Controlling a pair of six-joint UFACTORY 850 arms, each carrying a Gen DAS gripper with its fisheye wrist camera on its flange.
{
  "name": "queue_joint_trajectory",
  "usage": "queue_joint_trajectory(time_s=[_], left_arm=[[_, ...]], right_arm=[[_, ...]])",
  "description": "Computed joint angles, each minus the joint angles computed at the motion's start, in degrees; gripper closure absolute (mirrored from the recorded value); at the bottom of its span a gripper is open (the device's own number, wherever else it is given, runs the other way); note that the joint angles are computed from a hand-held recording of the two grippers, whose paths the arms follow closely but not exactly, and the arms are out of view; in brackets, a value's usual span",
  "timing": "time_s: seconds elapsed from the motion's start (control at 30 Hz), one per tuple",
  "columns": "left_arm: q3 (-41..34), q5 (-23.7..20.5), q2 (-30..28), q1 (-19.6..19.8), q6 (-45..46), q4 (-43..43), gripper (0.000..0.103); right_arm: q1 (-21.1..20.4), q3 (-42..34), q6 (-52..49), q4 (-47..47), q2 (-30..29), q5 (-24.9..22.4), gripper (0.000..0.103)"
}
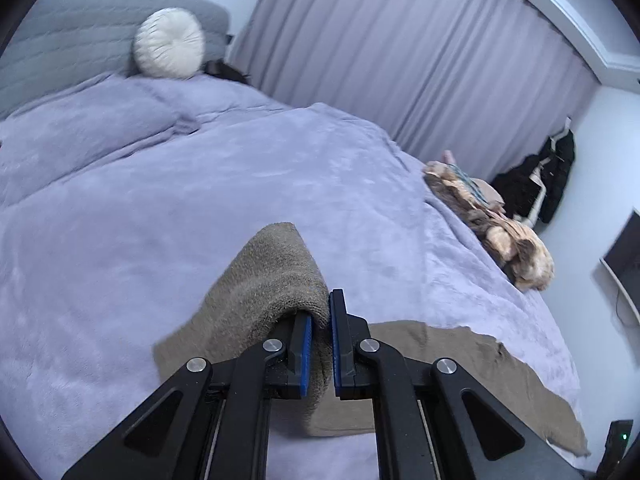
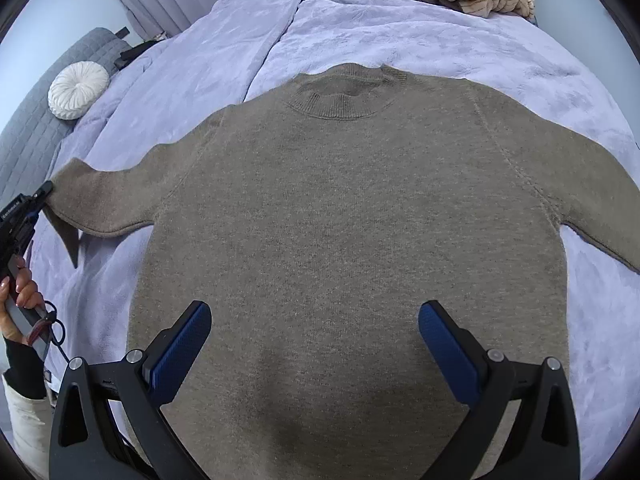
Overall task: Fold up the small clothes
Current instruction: 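Grasp the sweater sleeve cuff with the left gripper and lift it, then fold the held sleeve across the sweater body and release it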
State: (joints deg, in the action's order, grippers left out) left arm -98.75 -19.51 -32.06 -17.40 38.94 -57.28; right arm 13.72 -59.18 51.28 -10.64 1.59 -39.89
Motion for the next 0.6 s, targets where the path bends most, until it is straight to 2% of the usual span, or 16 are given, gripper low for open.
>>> queue_joint_trajectory(time_s=[0.07, 0.17, 0.27, 0.4, 0.5, 0.53, 0.57, 0.6], left_arm=[[-1.43, -1.24, 0.26, -2.5, 4.48, -1.78, 0.094], [-5.92, -4.98, -1.72, -7.15, 4.62, 0.13, 0.094], [-11.33, -8.39, -5.58, -12.31, -0.12, 7.91, 0.094], [-18.36, -13.61, -11.91, -18.49, -12.27, 26.56, 0.094], [-18.01, -16.94, -13.28, -19.82, -17.65, 33.09, 0.093], [-15.94, -16.25, -12.3, -19.96, -17.8, 33.22, 0.09], [-13.79, -15.47, -11.06, -19.92, -18.15, 33.77, 0.069], [-11.81, -14.37, -9.72, -19.85, -19.33, 35.23, 0.054]], right_arm=[[-0.71, 1.41, 0.64, -0.01, 1.75, 0.96, 0.0], [-2.22, 4.03, 1.73, -0.04, 4.94, 2.02, 0.0], [-4.21, 6.84, 3.15, -0.61, 8.25, 2.52, 0.0], [-7.24, 10.91, 4.64, 0.14, 12.24, 2.44, 0.0], [-9.11, 13.42, 4.53, 1.12, 14.22, 1.62, 0.0], [-9.62, 14.0, 4.4, 1.31, 14.69, 1.43, 0.0], [-10.33, 14.59, 4.04, 1.71, 15.07, 1.52, 0.0], [-10.51, 14.61, 4.05, 1.82, 14.98, 1.57, 0.0]])
